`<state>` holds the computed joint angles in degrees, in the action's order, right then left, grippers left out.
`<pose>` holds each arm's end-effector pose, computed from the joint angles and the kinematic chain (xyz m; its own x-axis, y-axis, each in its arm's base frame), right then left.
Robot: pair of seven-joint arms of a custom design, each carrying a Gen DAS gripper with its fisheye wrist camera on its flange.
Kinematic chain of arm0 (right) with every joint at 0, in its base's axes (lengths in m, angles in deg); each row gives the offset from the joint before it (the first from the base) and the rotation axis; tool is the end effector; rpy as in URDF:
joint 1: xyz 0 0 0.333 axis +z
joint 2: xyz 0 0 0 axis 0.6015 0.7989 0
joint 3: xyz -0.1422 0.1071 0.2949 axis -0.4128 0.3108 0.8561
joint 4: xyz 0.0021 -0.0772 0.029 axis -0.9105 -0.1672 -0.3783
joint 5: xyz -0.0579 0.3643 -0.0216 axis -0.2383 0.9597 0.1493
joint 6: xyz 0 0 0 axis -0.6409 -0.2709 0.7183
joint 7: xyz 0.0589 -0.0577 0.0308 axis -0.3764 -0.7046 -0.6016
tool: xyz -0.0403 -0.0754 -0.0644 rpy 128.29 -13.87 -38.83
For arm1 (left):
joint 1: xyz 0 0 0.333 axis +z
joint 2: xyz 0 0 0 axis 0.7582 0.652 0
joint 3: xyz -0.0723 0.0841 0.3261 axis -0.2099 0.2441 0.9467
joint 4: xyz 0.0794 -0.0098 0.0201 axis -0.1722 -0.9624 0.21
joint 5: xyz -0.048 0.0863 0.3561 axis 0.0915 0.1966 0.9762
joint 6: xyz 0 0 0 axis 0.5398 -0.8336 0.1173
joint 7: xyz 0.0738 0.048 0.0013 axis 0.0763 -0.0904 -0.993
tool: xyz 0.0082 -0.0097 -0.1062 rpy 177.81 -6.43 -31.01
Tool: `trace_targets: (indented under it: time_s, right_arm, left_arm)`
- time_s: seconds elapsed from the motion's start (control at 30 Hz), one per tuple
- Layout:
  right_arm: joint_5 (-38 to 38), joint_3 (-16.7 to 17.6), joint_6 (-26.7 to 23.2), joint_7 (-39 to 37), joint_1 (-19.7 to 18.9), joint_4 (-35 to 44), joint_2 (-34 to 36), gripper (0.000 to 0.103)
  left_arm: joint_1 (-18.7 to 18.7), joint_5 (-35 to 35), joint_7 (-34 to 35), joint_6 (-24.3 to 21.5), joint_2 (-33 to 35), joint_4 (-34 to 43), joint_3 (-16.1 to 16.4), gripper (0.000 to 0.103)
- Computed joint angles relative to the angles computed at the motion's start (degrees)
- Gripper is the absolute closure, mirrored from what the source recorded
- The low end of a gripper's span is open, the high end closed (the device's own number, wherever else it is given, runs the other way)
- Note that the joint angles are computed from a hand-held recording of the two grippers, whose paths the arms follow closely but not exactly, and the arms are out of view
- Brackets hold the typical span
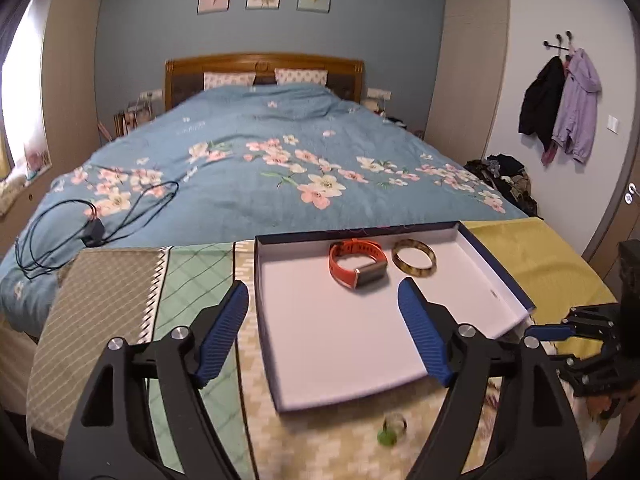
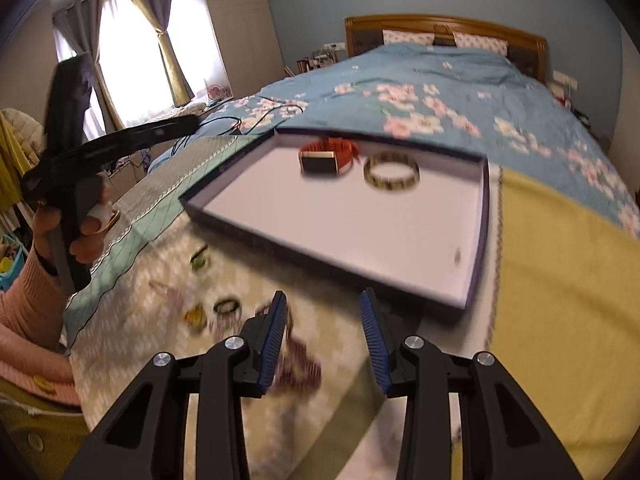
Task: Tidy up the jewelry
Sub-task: 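Grasp the clear crystal bead bracelet with the right tool and lift it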
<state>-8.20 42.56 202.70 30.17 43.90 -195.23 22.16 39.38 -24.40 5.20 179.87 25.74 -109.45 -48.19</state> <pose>0.4800 -0.0115 0.4604 0.4000 -0.8985 -0.1810 -0.7142 -0.1819 -0.6759 0.5380 -0.2011 0.4872 -0.3223 -0.9425 0.0882 -0.5426 0.1076 -0.8331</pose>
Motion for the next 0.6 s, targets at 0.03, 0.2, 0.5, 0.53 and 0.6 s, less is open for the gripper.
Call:
trace_targets:
  time_s: [0.03, 0.2, 0.5, 0.53, 0.6]
  right_arm:
    - [0.9, -0.2, -0.3, -0.6, 0.1, -0.6, -0.5, 0.066]
    - [3.4, -0.5, -3.6, -2.8, 0.9, -3.1, -3.2, 0.067]
    - [2.0, 2.7, 5.6, -1.0, 4.4, -7.3, -4.3, 0.078]
    - [1.8, 2.6, 6.3, -0.7, 4.8, -7.7, -4.7, 0.078]
    - [1.7, 2.2, 7.7, -0.3, 5.5, -8.4, -5.3, 0.078]
  left_arm:
    - [-3.0, -0.6, 0.8, 1.4, -1.4, -2.3, 3.0, 0.027]
    - [1.8, 1.6, 0.2, 4.2, -5.5, -9.4, -2.1, 0.027]
    - [0.9, 1.9, 0.7, 5.7, -8.7, -16.2, -2.6, 0.027]
    - [0.8, 3.3, -0.5, 5.8, -9.0, -16.7, -2.3, 0.027]
    - [0.5, 8.0, -4.6, 5.9, -9.2, -17.0, -1.0, 0.027]
